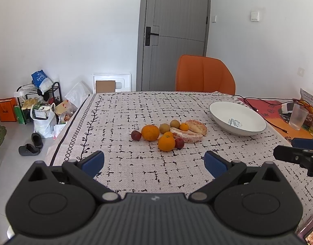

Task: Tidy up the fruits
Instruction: 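Close the left gripper on a large orange while the right tool approaches the fruit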

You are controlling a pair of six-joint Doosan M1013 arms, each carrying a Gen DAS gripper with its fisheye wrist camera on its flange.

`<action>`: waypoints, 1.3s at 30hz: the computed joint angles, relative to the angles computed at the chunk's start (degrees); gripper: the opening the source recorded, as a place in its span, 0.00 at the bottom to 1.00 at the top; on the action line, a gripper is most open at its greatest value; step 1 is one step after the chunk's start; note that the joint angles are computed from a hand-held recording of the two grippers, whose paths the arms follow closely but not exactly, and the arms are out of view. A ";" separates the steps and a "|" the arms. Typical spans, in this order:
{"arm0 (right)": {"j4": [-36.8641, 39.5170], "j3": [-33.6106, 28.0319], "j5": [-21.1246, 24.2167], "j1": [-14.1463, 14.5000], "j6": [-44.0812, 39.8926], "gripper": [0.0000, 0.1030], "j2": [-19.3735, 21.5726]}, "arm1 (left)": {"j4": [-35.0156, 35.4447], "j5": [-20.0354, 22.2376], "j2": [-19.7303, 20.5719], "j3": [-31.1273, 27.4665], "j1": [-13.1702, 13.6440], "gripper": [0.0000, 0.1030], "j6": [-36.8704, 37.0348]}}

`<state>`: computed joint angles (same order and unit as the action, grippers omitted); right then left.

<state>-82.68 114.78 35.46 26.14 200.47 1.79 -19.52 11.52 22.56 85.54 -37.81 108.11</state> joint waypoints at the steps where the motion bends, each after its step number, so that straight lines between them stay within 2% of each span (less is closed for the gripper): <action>1: -0.06 0.01 -0.02 -0.01 0.06 1.00 0.00 | -0.95 -0.03 0.02 -0.01 0.04 1.00 0.92; 5: 0.08 -0.02 0.06 -0.01 -0.24 1.00 0.06 | -1.84 -0.14 0.14 -0.12 0.08 1.00 1.64; 12: 0.80 0.08 -1.56 -0.59 -0.68 1.00 0.09 | -7.65 -0.09 0.61 -0.26 0.37 1.00 6.49; 18: 1.23 -0.01 -3.92 -1.63 -1.57 1.00 0.43 | -15.35 -0.60 1.20 -0.37 0.69 1.00 13.94; 25: 2.03 -0.61 -6.21 -2.97 -3.15 1.00 1.43 | -15.95 -0.66 2.11 -1.17 0.96 0.99 14.06; 32: -0.89 -0.60 -7.70 -4.13 -0.36 1.00 2.12 | -13.28 -0.68 3.07 -2.11 1.10 0.98 11.15; 39: -3.03 -0.48 -11.85 -6.21 2.60 1.00 2.44 | -10.14 0.15 4.39 -3.71 1.12 0.93 7.28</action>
<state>-85.71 114.30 23.61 19.92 203.07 4.22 -29.66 11.68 26.95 81.83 -36.70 115.39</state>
